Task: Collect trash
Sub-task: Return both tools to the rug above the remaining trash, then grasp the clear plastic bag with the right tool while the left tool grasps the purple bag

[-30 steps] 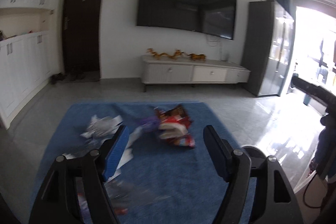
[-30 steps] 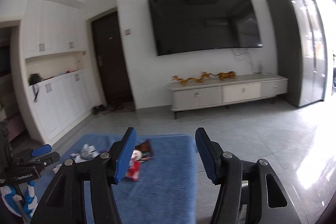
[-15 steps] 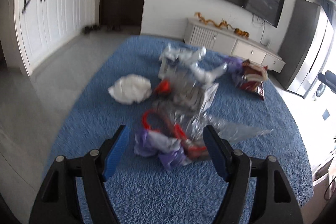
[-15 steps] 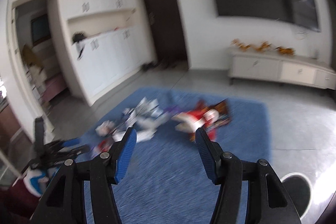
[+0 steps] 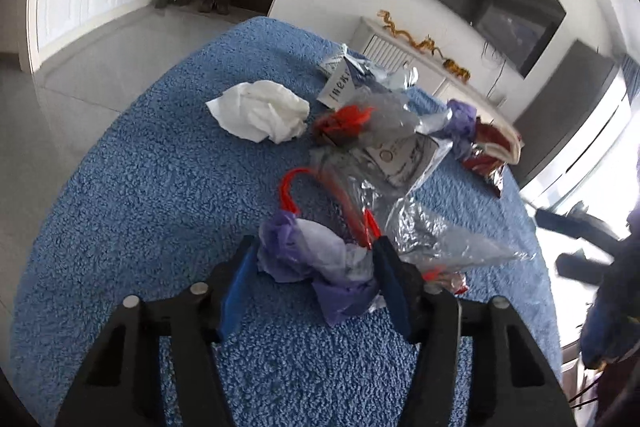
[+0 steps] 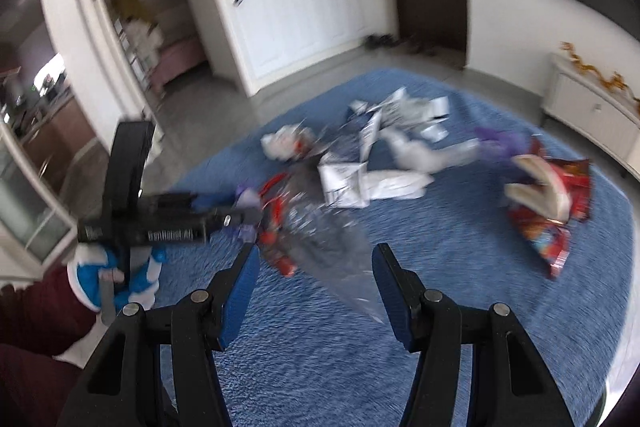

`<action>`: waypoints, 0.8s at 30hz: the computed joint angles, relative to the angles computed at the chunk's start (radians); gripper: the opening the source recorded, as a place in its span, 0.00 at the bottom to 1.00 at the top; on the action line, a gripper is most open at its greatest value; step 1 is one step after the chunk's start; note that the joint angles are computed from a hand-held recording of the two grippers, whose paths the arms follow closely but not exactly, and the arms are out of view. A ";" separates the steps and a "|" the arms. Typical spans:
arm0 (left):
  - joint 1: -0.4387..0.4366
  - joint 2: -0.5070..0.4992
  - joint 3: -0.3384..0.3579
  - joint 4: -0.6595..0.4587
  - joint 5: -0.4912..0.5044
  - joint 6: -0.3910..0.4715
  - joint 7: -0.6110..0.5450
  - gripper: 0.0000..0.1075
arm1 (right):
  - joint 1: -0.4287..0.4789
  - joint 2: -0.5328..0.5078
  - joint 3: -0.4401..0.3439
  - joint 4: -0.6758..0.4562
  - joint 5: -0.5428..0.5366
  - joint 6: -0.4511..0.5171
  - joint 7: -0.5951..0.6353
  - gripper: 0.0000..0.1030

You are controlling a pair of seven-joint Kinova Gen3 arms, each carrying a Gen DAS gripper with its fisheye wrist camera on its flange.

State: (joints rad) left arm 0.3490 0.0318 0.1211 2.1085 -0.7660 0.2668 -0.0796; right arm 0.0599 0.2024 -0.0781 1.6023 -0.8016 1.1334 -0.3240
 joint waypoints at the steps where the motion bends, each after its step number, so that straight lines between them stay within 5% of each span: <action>1: 0.003 -0.003 -0.004 0.009 -0.029 -0.008 0.036 0.48 | -0.012 0.010 -0.005 -0.005 0.015 -0.001 0.000 0.55; 8: -0.031 -0.033 0.013 0.071 -0.200 -0.087 0.221 0.37 | -0.095 0.065 -0.049 -0.020 0.127 -0.028 -0.017 0.53; 15: -0.134 -0.073 0.085 0.121 -0.276 -0.140 0.304 0.31 | -0.146 0.097 -0.074 -0.016 0.213 -0.074 -0.031 0.26; 18: -0.160 -0.087 0.112 0.127 -0.239 -0.131 0.267 0.28 | -0.126 0.090 -0.083 -0.003 0.195 -0.064 -0.003 0.11; 24: -0.170 -0.109 0.163 0.101 -0.107 -0.043 0.154 0.22 | -0.051 0.044 -0.068 0.025 0.102 0.021 0.114 0.09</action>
